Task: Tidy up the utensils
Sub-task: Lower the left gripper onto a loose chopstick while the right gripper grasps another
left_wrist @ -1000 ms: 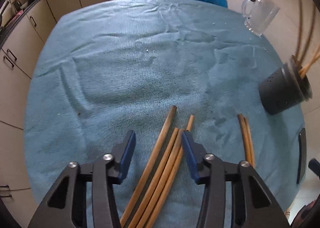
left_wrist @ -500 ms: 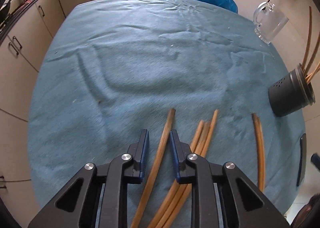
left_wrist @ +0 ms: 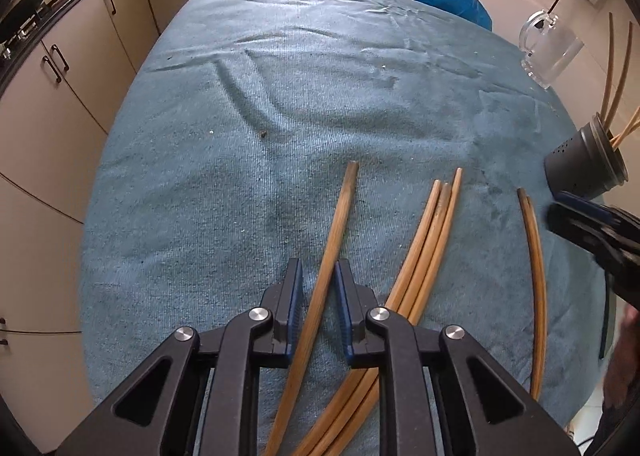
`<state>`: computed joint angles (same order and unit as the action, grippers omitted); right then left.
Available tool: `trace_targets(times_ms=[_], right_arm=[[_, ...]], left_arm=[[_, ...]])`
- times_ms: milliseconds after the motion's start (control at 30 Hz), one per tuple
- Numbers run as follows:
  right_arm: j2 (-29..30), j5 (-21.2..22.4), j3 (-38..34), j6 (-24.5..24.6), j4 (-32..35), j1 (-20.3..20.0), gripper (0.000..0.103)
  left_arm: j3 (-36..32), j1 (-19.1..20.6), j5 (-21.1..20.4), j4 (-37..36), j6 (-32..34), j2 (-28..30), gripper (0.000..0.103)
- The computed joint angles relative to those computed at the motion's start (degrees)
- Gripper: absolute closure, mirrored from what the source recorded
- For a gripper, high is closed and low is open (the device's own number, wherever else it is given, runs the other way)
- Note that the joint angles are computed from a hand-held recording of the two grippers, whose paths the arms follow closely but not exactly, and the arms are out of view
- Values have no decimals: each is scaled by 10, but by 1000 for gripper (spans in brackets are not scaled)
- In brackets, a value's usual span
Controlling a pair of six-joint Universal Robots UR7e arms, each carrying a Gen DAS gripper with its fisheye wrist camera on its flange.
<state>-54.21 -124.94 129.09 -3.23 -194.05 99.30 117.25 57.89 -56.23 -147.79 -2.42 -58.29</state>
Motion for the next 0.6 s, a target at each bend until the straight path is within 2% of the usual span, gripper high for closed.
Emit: trace_targets(times_ms=[67,167,267,467,600], right_arm=[[9,10,-11,-1,9,-7,58],[10,47,-23,36,43,-21,58],[25,59,-45,58,64,-24,60],[57,38,-93,121,89,-28,73],[77,-12,-127,133,120,-11,76]], left_arm=[[1,3,-6,-6,8,-1,86],[4,4,-9,-15,16,-2,86],[8,4,-9,-21,21,-3,86],[9,5,-12,-20,20,-5,87],[10,2,1,-18,25,-4,93]])
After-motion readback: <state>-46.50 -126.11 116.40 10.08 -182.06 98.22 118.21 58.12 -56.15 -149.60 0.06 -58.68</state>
